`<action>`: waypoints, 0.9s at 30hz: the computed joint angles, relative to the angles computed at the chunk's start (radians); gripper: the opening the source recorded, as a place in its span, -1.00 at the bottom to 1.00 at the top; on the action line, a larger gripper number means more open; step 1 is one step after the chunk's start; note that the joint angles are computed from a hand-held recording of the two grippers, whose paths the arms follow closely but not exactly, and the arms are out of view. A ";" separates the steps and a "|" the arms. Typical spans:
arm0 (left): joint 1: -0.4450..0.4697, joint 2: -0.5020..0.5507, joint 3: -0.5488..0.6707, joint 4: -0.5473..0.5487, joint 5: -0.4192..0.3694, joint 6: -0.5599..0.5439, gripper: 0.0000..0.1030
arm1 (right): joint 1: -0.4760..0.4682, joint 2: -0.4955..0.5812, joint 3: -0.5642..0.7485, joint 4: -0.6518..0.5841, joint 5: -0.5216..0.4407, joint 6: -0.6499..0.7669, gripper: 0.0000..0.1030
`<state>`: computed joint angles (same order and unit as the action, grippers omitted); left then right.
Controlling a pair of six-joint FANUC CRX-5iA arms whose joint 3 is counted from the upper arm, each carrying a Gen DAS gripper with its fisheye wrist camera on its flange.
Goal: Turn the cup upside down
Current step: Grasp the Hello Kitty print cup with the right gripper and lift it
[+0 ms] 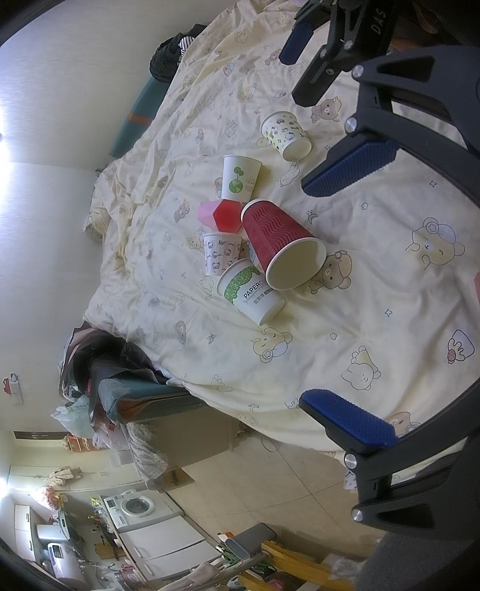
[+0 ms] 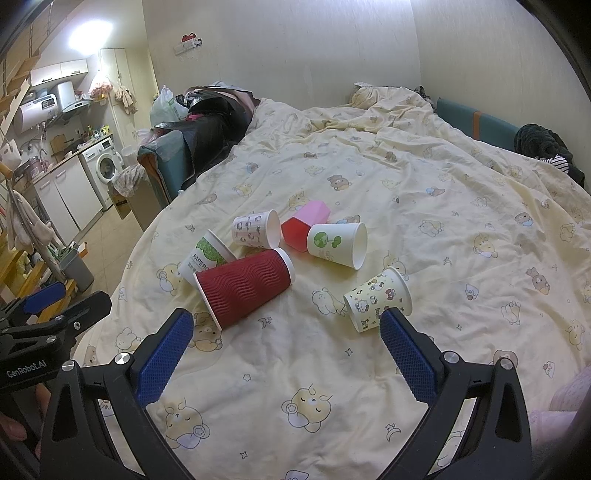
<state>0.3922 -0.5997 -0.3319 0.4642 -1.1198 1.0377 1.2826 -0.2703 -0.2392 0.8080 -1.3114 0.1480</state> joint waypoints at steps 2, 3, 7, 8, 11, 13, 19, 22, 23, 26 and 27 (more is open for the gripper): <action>-0.001 0.000 0.001 -0.002 0.000 0.000 1.00 | -0.002 0.000 0.001 -0.002 0.001 0.002 1.00; -0.001 0.000 0.001 -0.002 0.000 0.000 1.00 | -0.002 0.000 0.001 -0.002 0.001 0.003 1.00; -0.002 0.000 0.000 -0.003 0.002 0.001 1.00 | 0.000 0.001 0.000 -0.002 0.000 -0.001 1.00; -0.001 0.000 0.000 -0.001 0.002 0.001 1.00 | 0.000 0.001 0.000 -0.002 0.000 0.000 1.00; -0.002 -0.002 -0.002 -0.002 0.001 0.001 1.00 | -0.002 -0.003 0.000 -0.004 0.000 0.004 1.00; 0.000 -0.002 -0.002 0.000 0.000 -0.001 1.00 | 0.001 0.003 -0.002 -0.002 0.004 -0.004 1.00; -0.003 0.002 0.005 -0.009 -0.007 0.010 1.00 | -0.002 -0.001 0.000 -0.009 0.003 -0.001 1.00; -0.024 0.007 0.022 -0.062 -0.009 0.049 1.00 | -0.007 -0.009 0.002 -0.041 0.012 -0.020 1.00; -0.035 0.014 0.034 -0.092 -0.009 0.072 1.00 | -0.015 -0.018 0.000 -0.061 0.017 -0.036 1.00; -0.033 0.035 0.053 -0.116 -0.030 0.109 1.00 | -0.068 -0.034 0.023 -0.177 0.011 -0.059 1.00; -0.031 0.040 0.057 -0.122 -0.035 0.116 1.00 | -0.094 -0.037 0.034 -0.220 0.010 -0.057 1.00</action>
<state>0.3610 -0.5595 -0.2744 0.3418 -1.1545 1.1539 1.1881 -0.3071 -0.2051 0.5879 -1.3017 0.0910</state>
